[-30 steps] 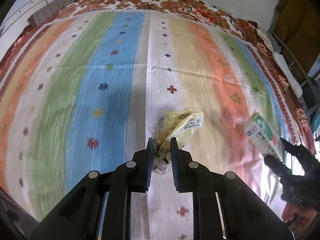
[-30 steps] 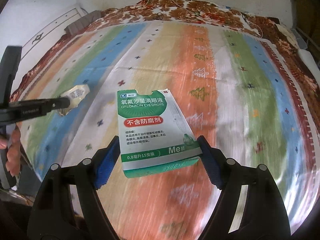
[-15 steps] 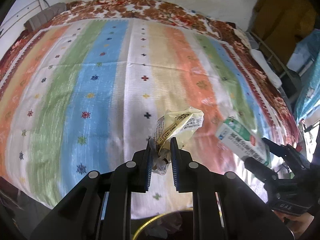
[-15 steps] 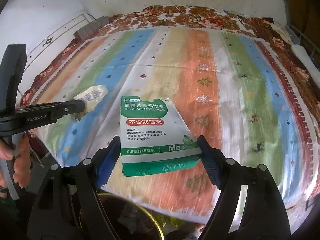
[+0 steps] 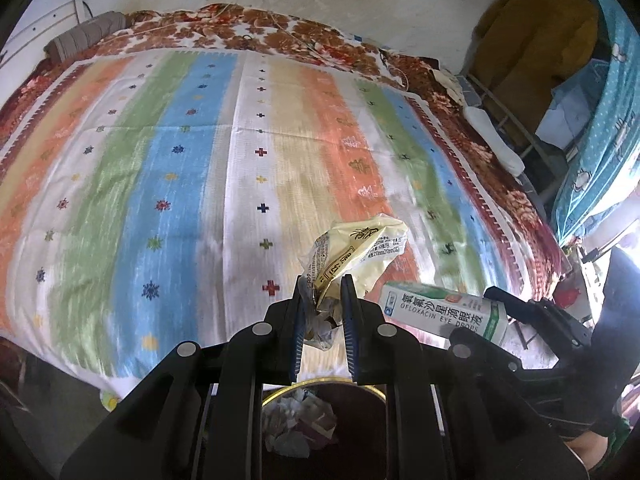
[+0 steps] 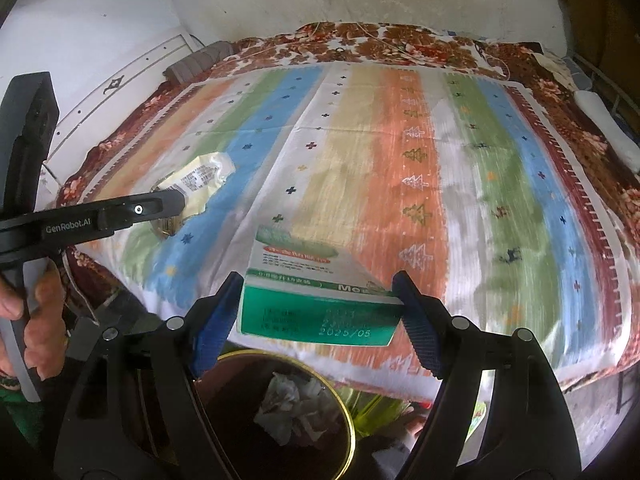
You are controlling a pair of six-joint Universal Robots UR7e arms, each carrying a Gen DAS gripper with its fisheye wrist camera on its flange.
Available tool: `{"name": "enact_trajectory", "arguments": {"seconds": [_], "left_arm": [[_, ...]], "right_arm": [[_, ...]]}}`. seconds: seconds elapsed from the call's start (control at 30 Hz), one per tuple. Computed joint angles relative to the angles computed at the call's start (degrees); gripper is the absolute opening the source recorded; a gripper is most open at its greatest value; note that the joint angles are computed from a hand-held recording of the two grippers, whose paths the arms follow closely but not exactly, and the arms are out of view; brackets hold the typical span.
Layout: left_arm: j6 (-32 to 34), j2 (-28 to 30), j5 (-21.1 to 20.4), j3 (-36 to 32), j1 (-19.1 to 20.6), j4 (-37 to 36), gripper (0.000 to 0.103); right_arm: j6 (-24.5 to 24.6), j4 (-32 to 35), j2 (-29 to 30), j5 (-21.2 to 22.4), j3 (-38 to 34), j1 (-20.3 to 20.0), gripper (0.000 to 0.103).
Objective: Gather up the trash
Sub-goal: 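Carry the foil wrapper and eye-drops box back over the bin with both grippers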
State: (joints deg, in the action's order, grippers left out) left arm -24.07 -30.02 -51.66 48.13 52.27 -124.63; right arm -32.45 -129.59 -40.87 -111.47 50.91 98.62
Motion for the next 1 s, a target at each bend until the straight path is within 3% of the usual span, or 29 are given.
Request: {"name": "enact_trajectory", "arguments": {"seconds": [0.5, 1.0], "left_arm": [[0.1, -9.2, -3.0, 18.5, -2.8, -10.7, 0.016], [-4.7, -14.4, -5.0, 30.0, -4.2, -13.2, 0.016]], "right_arm": [[-0.4, -6.4, -9.6, 0.9, 17.2, 0.4, 0.072], [0.5, -7.5, -15.9, 1.9, 27.5, -0.7, 0.072]]}}
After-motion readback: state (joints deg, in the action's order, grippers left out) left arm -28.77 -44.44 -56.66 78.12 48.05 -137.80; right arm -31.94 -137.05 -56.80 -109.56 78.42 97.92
